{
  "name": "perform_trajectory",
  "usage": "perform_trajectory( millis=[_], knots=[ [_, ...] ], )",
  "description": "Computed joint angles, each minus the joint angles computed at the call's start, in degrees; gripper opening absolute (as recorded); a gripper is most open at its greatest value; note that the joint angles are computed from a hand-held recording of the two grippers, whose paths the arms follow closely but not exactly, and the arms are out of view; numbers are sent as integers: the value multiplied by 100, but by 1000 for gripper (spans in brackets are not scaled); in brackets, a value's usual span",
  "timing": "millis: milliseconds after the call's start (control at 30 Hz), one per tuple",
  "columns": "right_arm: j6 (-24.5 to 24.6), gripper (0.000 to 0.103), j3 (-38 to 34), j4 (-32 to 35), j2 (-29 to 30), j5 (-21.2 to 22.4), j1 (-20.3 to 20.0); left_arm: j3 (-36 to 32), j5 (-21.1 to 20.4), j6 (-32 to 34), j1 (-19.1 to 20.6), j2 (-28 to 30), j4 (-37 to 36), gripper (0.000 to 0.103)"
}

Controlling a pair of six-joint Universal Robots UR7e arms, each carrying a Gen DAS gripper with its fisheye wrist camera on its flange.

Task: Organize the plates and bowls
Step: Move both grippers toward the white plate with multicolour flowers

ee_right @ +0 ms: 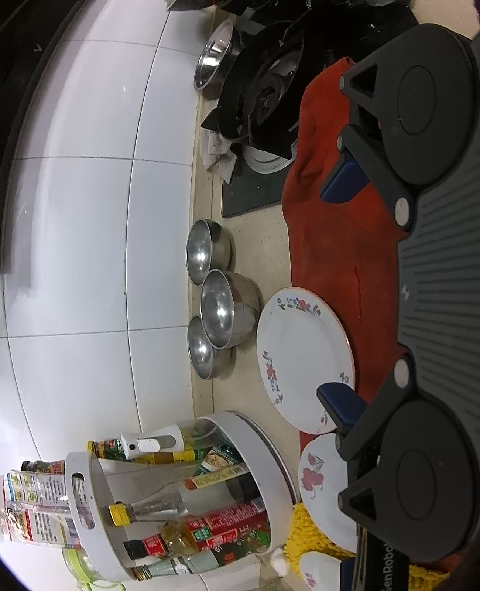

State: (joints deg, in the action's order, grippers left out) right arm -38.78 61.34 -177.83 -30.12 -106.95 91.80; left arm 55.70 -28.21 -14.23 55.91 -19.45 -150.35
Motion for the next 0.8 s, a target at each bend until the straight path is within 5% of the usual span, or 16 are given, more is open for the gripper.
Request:
perform_trajectory(
  millis=[800],
  knots=[
    [321,100,-263,-167,394,-644,248,272,-653,1709,222,-203,-1231,103]
  ],
)
